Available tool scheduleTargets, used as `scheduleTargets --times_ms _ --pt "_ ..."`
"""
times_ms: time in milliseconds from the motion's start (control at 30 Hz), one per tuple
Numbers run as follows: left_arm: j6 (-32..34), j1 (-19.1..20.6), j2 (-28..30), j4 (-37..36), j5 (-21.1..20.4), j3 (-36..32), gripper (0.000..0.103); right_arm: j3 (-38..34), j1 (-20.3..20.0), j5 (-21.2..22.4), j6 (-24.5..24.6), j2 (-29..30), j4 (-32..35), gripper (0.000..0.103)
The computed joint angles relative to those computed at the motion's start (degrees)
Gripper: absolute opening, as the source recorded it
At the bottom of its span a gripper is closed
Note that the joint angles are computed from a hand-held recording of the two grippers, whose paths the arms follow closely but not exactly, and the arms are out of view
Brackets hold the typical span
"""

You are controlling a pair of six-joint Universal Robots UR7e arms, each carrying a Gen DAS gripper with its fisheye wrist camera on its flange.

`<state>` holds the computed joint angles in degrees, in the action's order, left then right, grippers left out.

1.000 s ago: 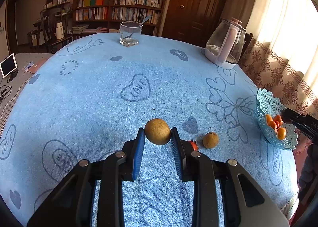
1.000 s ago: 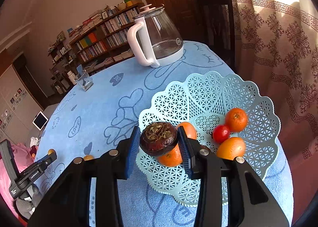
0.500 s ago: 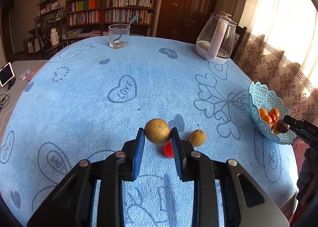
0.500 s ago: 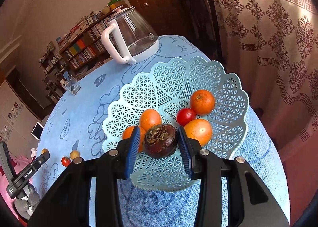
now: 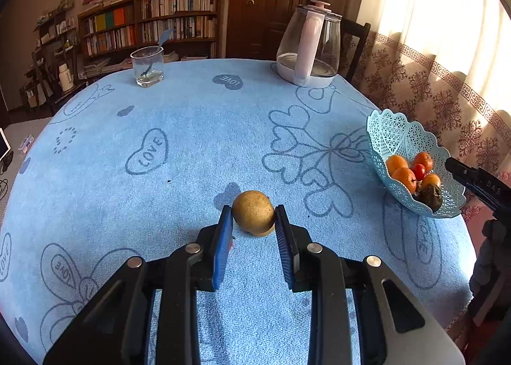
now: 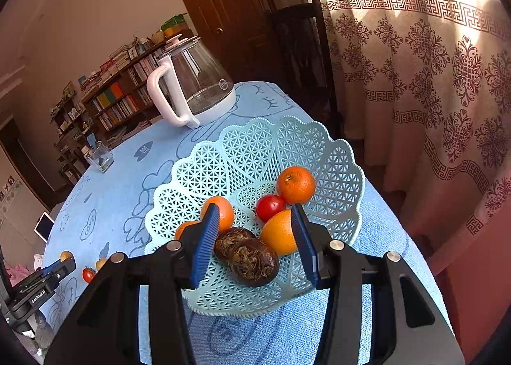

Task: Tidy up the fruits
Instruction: 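Lower the held yellow fruit into the basket and open the left tool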

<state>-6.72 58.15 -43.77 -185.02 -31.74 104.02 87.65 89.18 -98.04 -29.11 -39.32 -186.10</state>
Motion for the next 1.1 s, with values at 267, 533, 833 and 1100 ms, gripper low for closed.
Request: scheduleTargets --times_ms 267,533,833,1100 --pt "4.72 -0.92 4.5 2.68 -2.55 -6.22 0.027 -0.34 -0.37 -0.8 -0.43 1.21 -6.18 0.048" --pt "8.87 -1.56 8.48 4.28 -3.44 -12.31 0.027 -0.68 -1.03 -0.52 1.27 1.32 -7.13 0.049" --pt "14.64 -1.95 13.95 5.63 -4.84 -20.96 0.027 -0.7 -1.5 0.22 2.05 1.24 -7.4 0.05" --pt "17.64 -1.44 18.48 8.14 -5.78 -28.29 0.027 -0.79 -1.87 0.42 2.57 1.53 -8.74 0.05"
